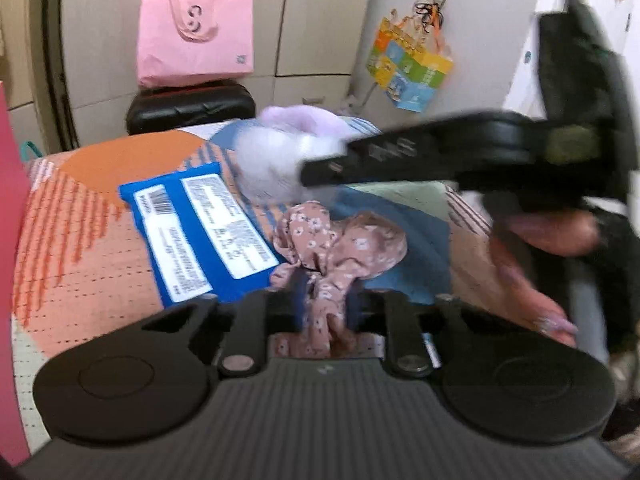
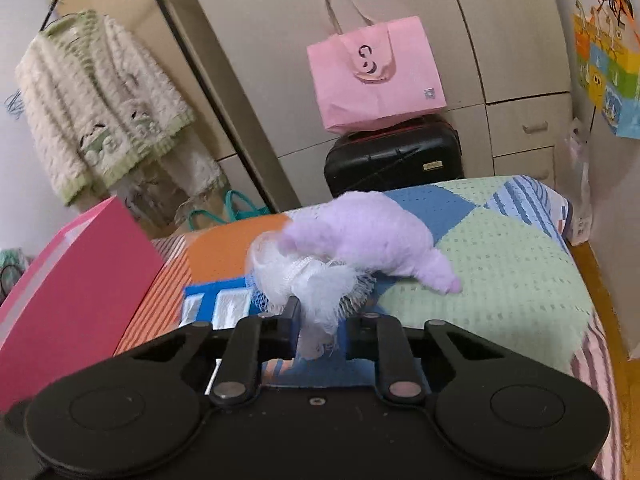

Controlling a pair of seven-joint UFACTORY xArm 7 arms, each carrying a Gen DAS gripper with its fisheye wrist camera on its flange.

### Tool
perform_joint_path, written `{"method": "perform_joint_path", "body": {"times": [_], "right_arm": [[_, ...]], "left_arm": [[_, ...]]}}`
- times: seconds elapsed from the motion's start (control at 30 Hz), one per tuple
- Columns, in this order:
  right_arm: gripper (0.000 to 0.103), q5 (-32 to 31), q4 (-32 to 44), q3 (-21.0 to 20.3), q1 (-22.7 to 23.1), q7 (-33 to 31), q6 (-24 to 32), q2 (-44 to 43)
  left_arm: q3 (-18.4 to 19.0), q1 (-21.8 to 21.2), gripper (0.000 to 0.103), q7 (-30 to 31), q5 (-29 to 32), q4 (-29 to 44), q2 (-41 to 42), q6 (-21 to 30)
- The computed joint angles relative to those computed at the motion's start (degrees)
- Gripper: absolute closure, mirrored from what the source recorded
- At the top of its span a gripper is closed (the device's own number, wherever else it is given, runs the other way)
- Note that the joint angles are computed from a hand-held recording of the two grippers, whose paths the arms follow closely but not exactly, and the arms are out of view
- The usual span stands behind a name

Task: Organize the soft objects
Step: 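Carry both held items into the pink box and open both tools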

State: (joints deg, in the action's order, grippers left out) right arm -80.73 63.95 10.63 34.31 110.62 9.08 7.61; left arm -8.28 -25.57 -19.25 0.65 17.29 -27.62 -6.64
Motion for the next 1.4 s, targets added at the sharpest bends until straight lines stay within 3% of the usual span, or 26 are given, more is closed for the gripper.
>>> {"method": "perform_joint_path", "body": {"times": [0.07, 0.3, 0.53, 1.0, 1.27, 1.4], "right_arm": [[0.083, -1.0, -2.1, 0.7, 0.7, 0.9, 2.1, -2.5], [0.083, 1.3, -8.5, 4.9, -0.7, -1.3, 5.7, -9.8], [0.082, 6.7, -13.1, 9.5, -1.9, -5.5, 8.0, -15.1], [0.082, 23.2, -16.4, 17.8, -1.1, -18.0, 13.8, -21.5], [0.082, 33.2, -15.9, 20.2, 0.3, -26.6, 10.2, -21.0], [0.082, 32.5, -13.5, 22.5, 0.2, -27.9, 11.1, -19.9]], "left_arm": [[3.6, -3.2, 0.092, 0.3, -0.4, -1.4, -1.0, -1.3], [6.5, -5.7, 0.092, -1.1, -1.2, -5.7, -8.0, -0.9], [5.6, -6.2, 0.092, -1.6, -2.3, -8.6, -17.2, 5.1], [4.0, -5.3, 0.092, -2.0, -5.8, -13.4, -39.2, 26.6], [3.5, -3.6, 0.092, -0.9, -6.9, -15.7, -55.2, 42.6], [4.4, -1.9, 0.092, 1.3, -7.1, -16.1, -63.8, 51.1]]}}
